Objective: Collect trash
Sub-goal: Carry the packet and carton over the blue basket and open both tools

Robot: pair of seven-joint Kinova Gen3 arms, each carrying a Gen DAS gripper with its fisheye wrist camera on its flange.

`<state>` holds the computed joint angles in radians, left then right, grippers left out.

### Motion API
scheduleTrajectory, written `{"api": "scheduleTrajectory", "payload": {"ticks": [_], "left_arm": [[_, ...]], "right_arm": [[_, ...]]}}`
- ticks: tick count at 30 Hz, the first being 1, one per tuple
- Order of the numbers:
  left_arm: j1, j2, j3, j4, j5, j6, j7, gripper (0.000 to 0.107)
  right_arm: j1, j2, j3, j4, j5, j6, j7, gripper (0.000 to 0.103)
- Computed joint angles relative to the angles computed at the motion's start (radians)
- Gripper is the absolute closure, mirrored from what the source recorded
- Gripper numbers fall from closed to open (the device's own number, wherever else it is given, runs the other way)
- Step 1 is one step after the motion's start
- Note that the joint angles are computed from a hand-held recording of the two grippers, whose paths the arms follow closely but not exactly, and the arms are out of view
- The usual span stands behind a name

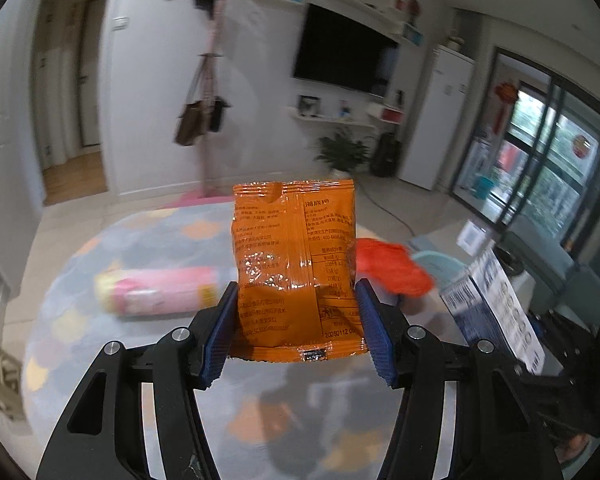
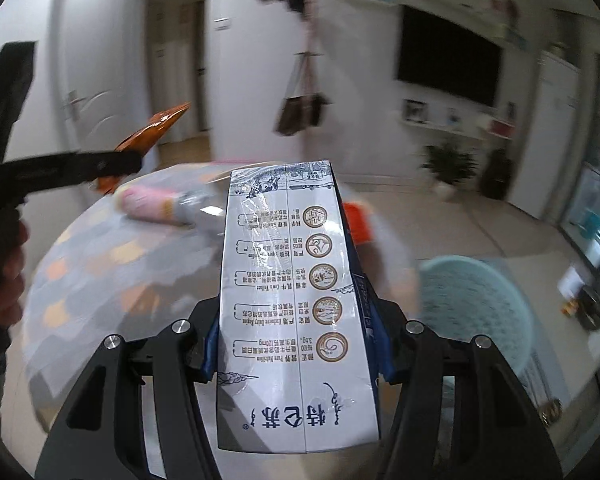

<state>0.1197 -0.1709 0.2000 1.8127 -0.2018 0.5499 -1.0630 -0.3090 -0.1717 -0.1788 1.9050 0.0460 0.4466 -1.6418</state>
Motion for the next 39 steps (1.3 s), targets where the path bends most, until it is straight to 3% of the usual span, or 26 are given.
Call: {"api": "scheduleTrajectory", "payload": {"ticks": [4,6,13,28,37,39], "left_arm": [[0.042,0.084,0.058,-0.084,-0.057,0.011,0.034,0.052],[0.079,0.129,0.066,-0.128,-0.096,0.023,0.058,0.052],[0.213,0.292,0.041,-0.303,-0.141,0.069,0.060,0.052],[0.370,0.640,-0.071,-0.702,0.000,0.227,-0.078,0.051],[0.397,0.764,-0.115,-0.874,0.077,0.330,-0.120,0.049],[0.401,0.779,-0.118,-0.894,0.085,0.338,-0.130,0.042]], "right_arm": [[0.062,-0.007,0.015,0.004,0.035,-0.017,-0.066,0.049],[0.066,-0.001,0.064,0.000,-0.005,-0.022,-0.045,0.049],[0.125,0.070,0.152,-0.046,-0.093,-0.010,-0.023,0.049],[0.273,0.318,0.193,-0.161,-0.139,0.017,-0.100,0.049],[0.310,0.435,0.187,-0.245,-0.159,0.074,-0.097,0.048],[0.314,0.456,0.184,-0.267,-0.160,0.097,-0.102,0.047]]}}
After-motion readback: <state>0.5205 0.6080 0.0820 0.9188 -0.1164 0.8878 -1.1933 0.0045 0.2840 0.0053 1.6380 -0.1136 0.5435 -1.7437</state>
